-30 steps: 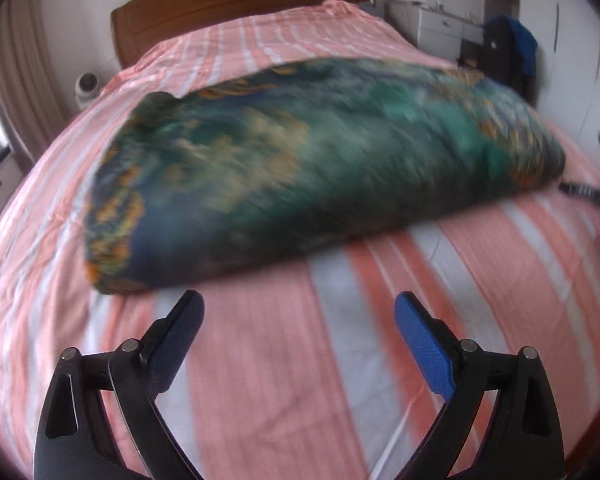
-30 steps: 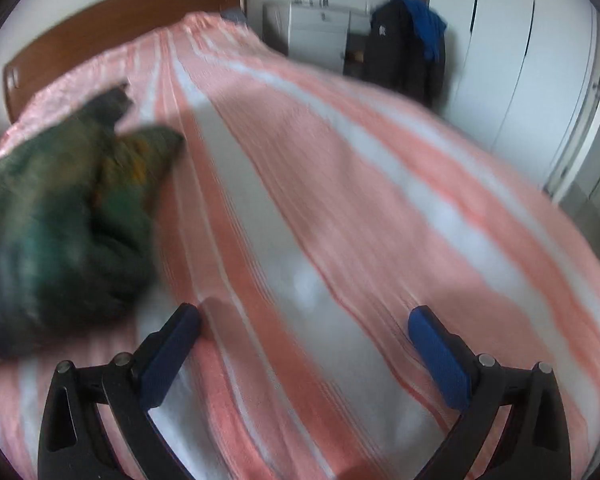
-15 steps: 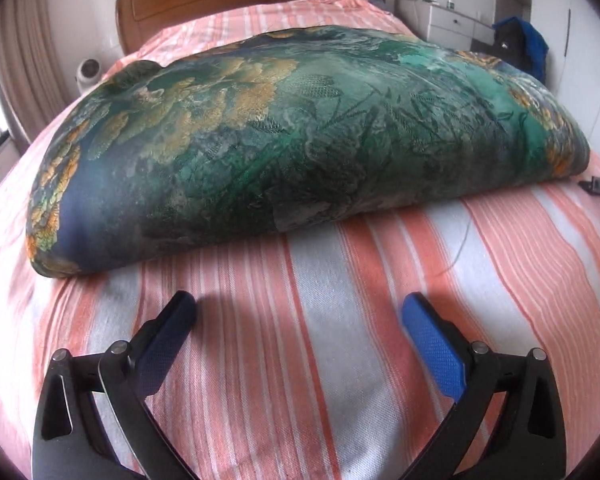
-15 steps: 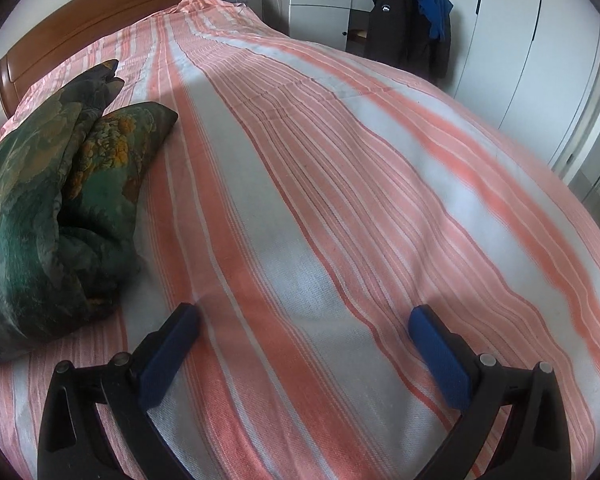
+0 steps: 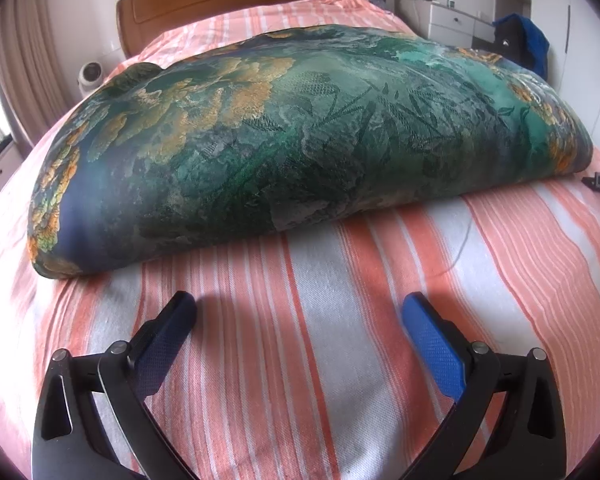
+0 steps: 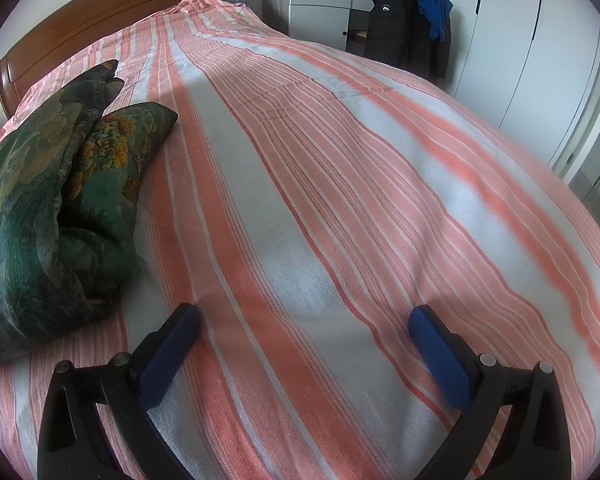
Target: Fold large clothes
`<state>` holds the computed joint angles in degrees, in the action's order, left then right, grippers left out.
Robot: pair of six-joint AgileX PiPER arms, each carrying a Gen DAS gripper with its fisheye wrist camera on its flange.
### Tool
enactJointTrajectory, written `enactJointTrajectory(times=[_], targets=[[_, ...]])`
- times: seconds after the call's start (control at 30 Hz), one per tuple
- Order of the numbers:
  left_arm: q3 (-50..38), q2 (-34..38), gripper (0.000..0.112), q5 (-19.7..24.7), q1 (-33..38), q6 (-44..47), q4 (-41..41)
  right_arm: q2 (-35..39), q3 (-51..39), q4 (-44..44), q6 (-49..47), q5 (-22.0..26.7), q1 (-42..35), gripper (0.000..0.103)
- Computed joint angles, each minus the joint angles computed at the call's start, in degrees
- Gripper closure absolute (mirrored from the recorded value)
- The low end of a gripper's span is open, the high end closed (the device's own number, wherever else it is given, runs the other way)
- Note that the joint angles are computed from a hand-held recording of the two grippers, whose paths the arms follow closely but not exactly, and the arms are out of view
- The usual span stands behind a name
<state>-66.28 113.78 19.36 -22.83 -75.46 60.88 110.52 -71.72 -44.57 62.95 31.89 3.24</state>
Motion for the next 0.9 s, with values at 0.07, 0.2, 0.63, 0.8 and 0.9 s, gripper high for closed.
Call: enactJointTrajectory(times=[0.07,0.2,0.63,0.8,0.9], targets=[[0.23,-0.06,0.01,-0.19,0.01,-0.72,0.63,-0.01,0.02,0.01,-0.02,-0.02,-0.02,0.0],[-0.5,0.59,0.01,-0.42,0.28,-0.59,0.67,0.0,0.0,0.02,-0.04,-0.02,-0.02,0.0],[-0.5,0.6,0.01,-0.5,0.34,-0.48,0.56,0.02,-0.01,0.04,-0.07,-0.07,-0.06,0.0],[-0.51,0.61,0.01,-0.48,0.34,-0.48,0.55,0.05,-0.02,0.03,-0.06,-0.09,-0.08,0.0],[-0.51,0.61,0.01,-0.48,0.34,-0.48,0.55,0.05,-0.02,0.03,-0.06,-0.09,-0.08,0.0]])
